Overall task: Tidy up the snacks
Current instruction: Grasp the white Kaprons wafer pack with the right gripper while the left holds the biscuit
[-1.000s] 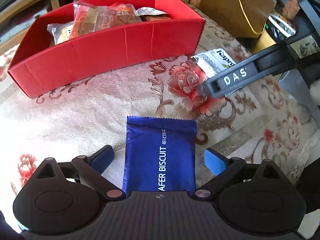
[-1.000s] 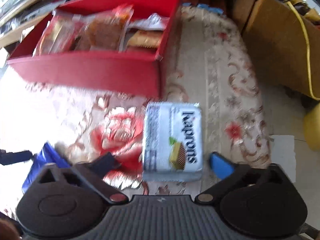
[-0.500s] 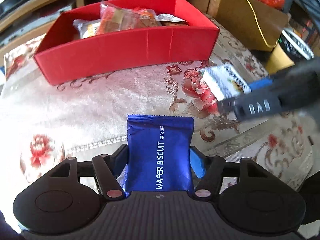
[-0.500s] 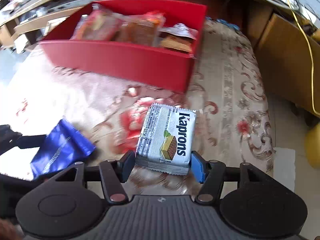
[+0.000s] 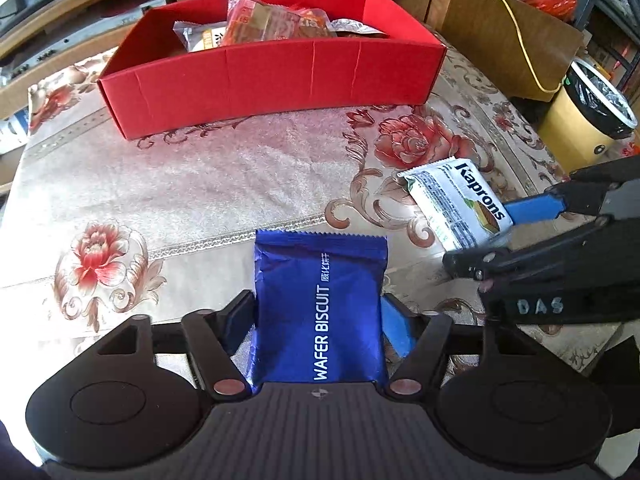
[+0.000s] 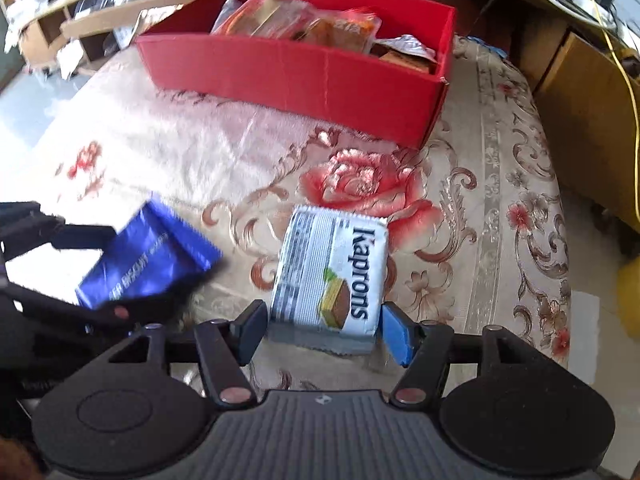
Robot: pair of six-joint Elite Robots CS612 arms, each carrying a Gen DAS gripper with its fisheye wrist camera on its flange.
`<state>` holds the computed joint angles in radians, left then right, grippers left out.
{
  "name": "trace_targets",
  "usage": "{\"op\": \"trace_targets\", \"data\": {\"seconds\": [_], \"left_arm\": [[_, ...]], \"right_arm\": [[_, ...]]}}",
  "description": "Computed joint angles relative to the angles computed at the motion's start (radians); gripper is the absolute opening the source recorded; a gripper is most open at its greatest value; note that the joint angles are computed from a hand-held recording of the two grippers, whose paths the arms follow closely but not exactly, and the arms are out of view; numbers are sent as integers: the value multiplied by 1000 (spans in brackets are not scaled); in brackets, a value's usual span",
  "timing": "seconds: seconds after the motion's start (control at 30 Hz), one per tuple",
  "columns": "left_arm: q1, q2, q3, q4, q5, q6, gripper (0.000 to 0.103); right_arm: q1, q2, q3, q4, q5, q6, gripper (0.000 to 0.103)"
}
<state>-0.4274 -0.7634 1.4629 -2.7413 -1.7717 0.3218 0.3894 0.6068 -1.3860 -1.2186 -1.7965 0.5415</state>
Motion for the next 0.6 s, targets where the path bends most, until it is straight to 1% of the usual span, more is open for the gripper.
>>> {"op": "trace_targets", "data": {"seconds": [0.07, 0.1, 0.2, 0.23, 0.27, 0.3, 0.33, 0.37, 0.4, 0.43, 0.47, 0.53, 0.6], "left_arm": [[1, 2, -1, -15, 1, -14, 84], [2, 4, -2, -22, 4, -23, 85], [3, 9, -13, -12, 4, -30, 89], [0, 10, -15, 7, 12, -20, 90], [-3, 11, -14, 15, 22, -1, 92], [-6, 9, -7, 5, 31, 15, 93], [-9, 8, -2, -3, 39, 24, 92], [-8, 7, 0, -8, 43, 20, 89], [-6, 7, -1, -11, 40, 11, 83], [-3, 7, -4, -10, 26, -2, 79], [1, 6, -7, -5, 13, -12, 72], [6, 3, -8, 7, -11, -23, 71], [5, -3, 1, 1, -14, -21, 69]], "right_arm": [[-3, 2, -4, -18, 1, 10, 62], [-5, 3, -4, -27, 3, 11, 67], [-9, -8, 25, -15, 9, -3, 68], [-8, -10, 36, -12, 6, -13, 71], [-5, -10, 40, -19, -12, -30, 70], [-3, -10, 40, -23, -16, -40, 66], [-5, -7, 33, -28, 2, -34, 56], [-5, -5, 28, -28, 3, -26, 53], [-5, -4, 22, -25, 7, -25, 52], [-5, -2, 16, -22, 15, -19, 52], [-5, 1, 10, -20, 21, -16, 52], [-2, 3, 2, -22, 19, -14, 51], [2, 6, -10, -38, 13, -7, 51]]}}
